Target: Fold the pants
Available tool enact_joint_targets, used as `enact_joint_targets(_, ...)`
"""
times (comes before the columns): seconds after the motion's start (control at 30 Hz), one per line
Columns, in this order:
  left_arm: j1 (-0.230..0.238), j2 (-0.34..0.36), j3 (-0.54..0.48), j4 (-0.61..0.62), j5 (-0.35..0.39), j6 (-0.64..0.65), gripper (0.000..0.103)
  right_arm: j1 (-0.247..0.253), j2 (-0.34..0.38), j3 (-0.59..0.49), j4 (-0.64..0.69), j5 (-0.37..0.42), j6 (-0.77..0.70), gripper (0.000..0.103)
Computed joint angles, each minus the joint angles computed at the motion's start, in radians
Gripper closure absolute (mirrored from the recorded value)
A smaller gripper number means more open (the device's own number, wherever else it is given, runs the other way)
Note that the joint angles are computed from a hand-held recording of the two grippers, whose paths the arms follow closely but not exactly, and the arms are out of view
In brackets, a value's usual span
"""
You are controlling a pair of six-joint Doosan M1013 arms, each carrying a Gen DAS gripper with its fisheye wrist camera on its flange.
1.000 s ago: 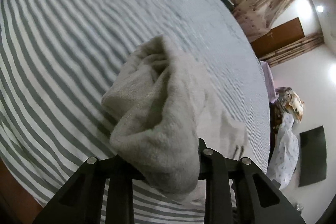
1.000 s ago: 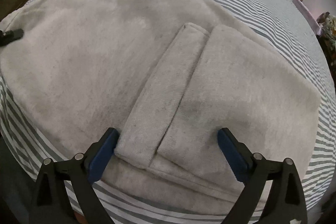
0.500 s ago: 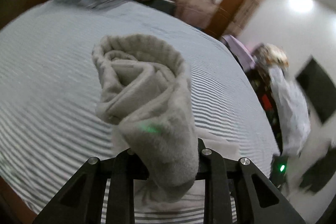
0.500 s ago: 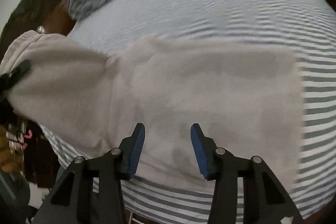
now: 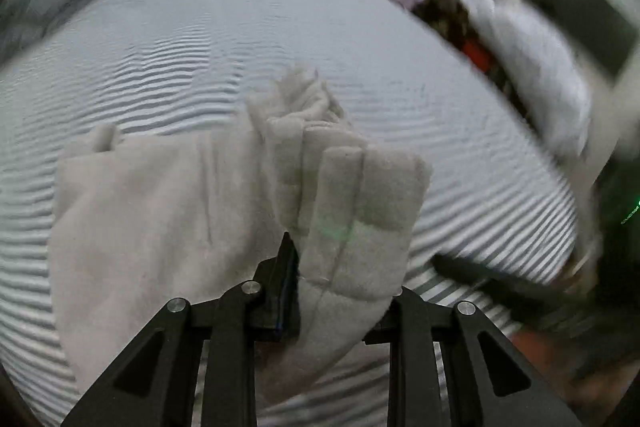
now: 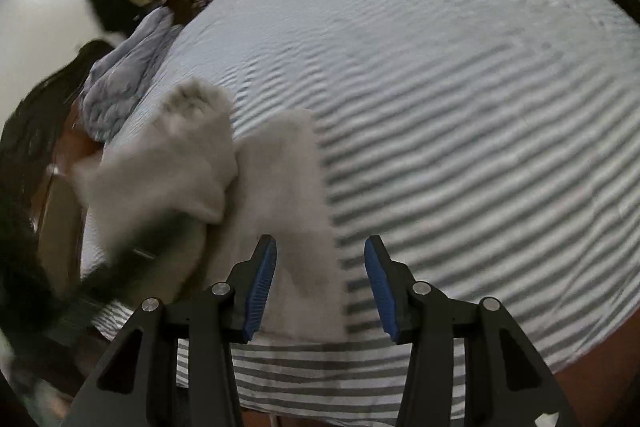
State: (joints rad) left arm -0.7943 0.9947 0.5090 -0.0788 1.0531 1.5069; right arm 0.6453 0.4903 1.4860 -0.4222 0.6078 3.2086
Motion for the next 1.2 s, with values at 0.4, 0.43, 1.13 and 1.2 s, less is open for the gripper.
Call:
enact_joint_targets(0.4, -0.032, -0.069, 0.116, -0.041, -0.077, 0.230, 0.038, -0.032, -0.002, 0.039, -0.044, -0.119, 0.066, 0.058)
enact_joint_targets(0.43, -0.021, -0.084, 0.132, -0.105, -0.085, 0.263, 0.038, -0.034, -0.006, 0.041, -0.063, -0.136, 0.080, 0.058)
enact_joint_targets(1.13, 0.091, -0.155, 0.304, 0.082, -0.105, -0.105, 0.033, -0.067, 0.154, -0.290, 0.377, 0.048, -0.567, 0.090)
enact_joint_targets(1.2, 0.094, -0.148, 0.307, 0.087, -0.090, -0.130, 0.033, -0.060, 0.160, -0.307, 0.366, 0.048, -0.575, 0.091)
